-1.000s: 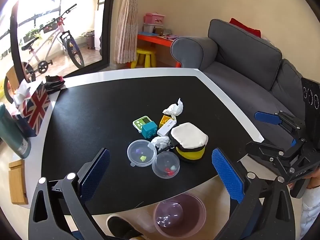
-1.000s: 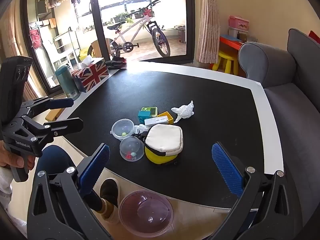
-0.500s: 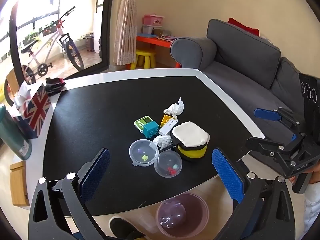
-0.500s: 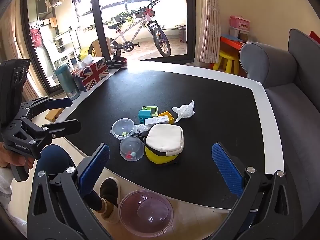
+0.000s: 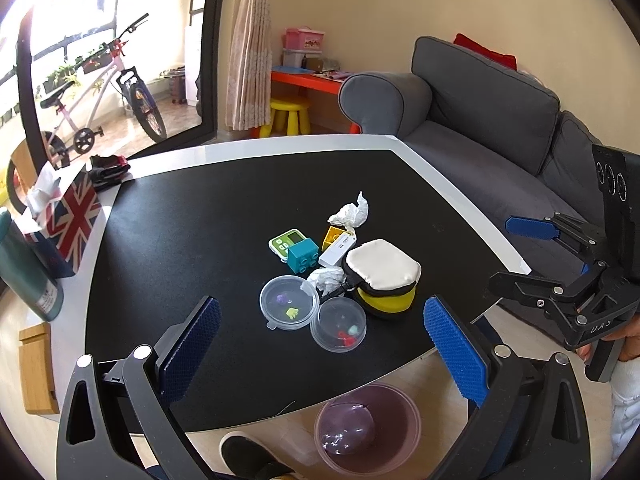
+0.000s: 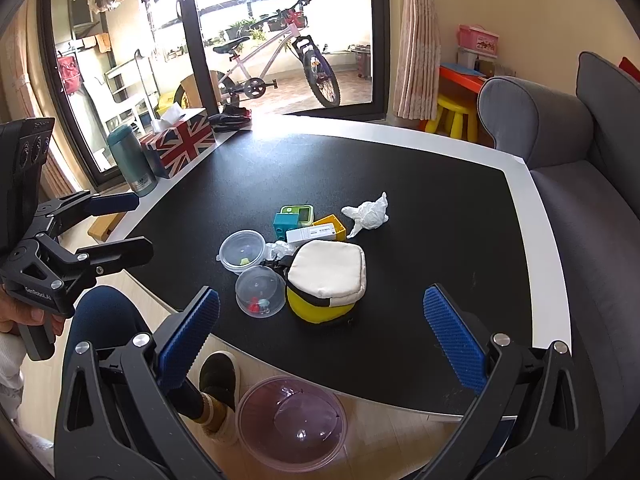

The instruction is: Collect trash

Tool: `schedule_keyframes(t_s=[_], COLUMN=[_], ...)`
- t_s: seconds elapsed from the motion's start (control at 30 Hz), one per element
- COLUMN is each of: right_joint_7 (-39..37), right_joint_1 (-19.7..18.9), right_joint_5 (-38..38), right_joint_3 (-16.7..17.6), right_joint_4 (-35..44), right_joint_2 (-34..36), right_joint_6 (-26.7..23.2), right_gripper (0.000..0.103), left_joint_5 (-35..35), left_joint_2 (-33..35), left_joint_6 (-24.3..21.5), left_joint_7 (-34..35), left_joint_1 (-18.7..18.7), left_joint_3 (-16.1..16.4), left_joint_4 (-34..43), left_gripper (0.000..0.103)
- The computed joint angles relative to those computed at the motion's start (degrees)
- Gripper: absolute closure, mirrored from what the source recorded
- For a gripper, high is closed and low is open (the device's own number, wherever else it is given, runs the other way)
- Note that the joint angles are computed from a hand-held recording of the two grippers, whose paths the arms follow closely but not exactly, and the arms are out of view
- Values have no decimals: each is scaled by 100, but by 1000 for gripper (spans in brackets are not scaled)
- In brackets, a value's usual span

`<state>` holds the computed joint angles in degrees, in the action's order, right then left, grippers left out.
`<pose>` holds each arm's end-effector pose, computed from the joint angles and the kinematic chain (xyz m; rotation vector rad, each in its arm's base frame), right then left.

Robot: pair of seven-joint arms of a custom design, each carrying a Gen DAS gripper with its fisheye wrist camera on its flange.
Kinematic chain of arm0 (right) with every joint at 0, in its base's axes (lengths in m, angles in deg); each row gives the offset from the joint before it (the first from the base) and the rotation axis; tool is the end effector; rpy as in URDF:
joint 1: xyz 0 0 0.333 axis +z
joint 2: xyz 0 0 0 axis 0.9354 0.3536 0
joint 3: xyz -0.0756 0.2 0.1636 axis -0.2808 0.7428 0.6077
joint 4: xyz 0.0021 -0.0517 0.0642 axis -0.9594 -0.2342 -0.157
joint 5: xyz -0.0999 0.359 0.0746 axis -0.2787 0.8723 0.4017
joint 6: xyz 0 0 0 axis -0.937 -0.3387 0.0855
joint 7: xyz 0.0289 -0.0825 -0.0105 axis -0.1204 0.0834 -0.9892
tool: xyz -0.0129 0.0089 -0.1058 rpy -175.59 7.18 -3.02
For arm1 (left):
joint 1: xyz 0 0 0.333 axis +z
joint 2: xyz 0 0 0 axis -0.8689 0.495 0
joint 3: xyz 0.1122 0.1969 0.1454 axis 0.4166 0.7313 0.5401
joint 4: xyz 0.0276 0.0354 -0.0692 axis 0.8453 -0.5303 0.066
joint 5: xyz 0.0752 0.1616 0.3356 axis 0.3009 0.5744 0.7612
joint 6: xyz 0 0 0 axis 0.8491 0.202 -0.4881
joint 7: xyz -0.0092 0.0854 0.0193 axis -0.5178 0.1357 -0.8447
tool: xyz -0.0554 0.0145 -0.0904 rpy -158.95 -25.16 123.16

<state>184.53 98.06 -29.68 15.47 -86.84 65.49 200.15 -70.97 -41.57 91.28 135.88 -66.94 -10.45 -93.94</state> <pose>0.5464 0.3353 0.6655 -1.8731 1.5895 -0.5277 0.6235 -0.2219 0.6209 -1.3386 2.3119 -1.0852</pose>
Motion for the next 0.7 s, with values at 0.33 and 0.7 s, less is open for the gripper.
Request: schedule_keyframes(t_s=[0.33, 0.7], right_joint_7=[-5, -10], right_joint_1=[4, 6], right_joint_5=[15, 21], right_joint_3=[-5, -10], right_joint_4=[33, 37], right_joint_2=[31, 30], right_joint_6=[-11, -16], right_gripper=[3, 3], left_joint_5=[89, -1], left_joint_2=[-26, -15], left_joint_6=[45, 15], left_joint_7=[-72, -50], left_joint_1=[-23, 6], left_joint_3=[11, -4], left_joint_4=[-70, -43], left_gripper=[6, 6])
